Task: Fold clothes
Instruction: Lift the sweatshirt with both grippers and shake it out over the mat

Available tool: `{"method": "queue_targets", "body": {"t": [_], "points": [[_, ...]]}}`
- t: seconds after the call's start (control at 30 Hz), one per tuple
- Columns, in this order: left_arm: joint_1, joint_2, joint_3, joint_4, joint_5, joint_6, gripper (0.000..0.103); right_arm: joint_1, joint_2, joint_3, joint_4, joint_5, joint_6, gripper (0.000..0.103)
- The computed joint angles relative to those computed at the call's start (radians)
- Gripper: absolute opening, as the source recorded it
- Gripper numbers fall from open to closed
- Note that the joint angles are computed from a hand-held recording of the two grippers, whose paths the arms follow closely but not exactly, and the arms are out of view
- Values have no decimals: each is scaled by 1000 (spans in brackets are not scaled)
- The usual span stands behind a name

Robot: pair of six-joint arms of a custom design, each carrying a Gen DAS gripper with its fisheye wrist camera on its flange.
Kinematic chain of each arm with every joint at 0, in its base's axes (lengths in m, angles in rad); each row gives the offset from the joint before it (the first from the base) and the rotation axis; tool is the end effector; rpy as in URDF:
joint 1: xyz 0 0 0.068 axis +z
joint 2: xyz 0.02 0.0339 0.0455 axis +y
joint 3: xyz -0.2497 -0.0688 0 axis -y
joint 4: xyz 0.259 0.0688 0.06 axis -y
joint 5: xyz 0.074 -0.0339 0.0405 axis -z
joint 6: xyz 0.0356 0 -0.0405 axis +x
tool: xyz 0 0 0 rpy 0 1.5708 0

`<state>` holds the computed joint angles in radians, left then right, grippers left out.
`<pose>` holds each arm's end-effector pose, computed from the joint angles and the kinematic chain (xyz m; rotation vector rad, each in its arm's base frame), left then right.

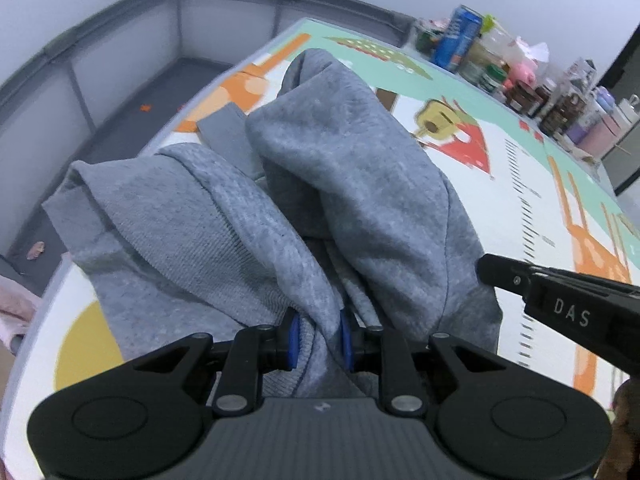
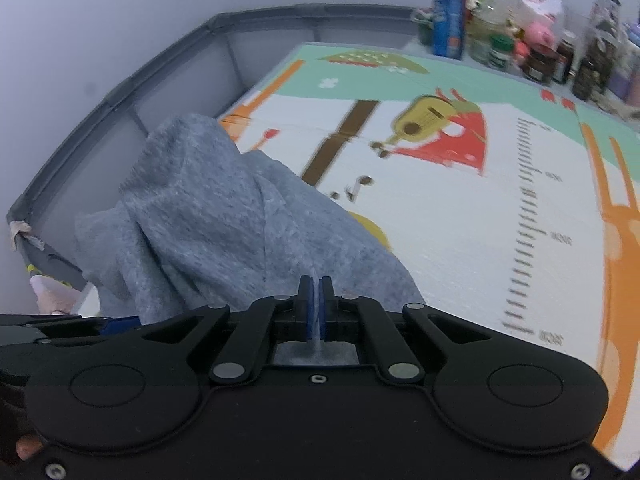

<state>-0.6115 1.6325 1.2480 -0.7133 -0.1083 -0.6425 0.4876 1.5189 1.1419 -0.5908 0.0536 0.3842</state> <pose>0.2870 -0.1965 0.2238 -0.0767 2.6835 -0.2618 0.2943 0.1539 0.2331 -0.1110 2.5572 0.2739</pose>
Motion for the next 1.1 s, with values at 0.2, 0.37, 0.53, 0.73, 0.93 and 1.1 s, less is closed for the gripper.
{"method": "queue_targets", "body": {"t": [0.2,0.37,0.53,0.73,0.93,1.1], "points": [[-72,42,41,-2,11,-2,22,-68,-106,-100,-40,6,14,0],[-120,89,90,-11,13,-5,22,-163,-202,-194,-72,-37,-2,0],[-168,131,136,-19,15,-13,22,-243,-313,-278,-71,-117,-24,5],[-205,171,180,-24,27,-13,23,-284,-413,-335,-31,-159,-74,47],[-234,219,234,-32,38,4,23,-267,-369,-304,-31,-166,-133,62],[-255,256,276,-42,54,18,23,-257,-297,-282,-36,-138,-158,62]]}}
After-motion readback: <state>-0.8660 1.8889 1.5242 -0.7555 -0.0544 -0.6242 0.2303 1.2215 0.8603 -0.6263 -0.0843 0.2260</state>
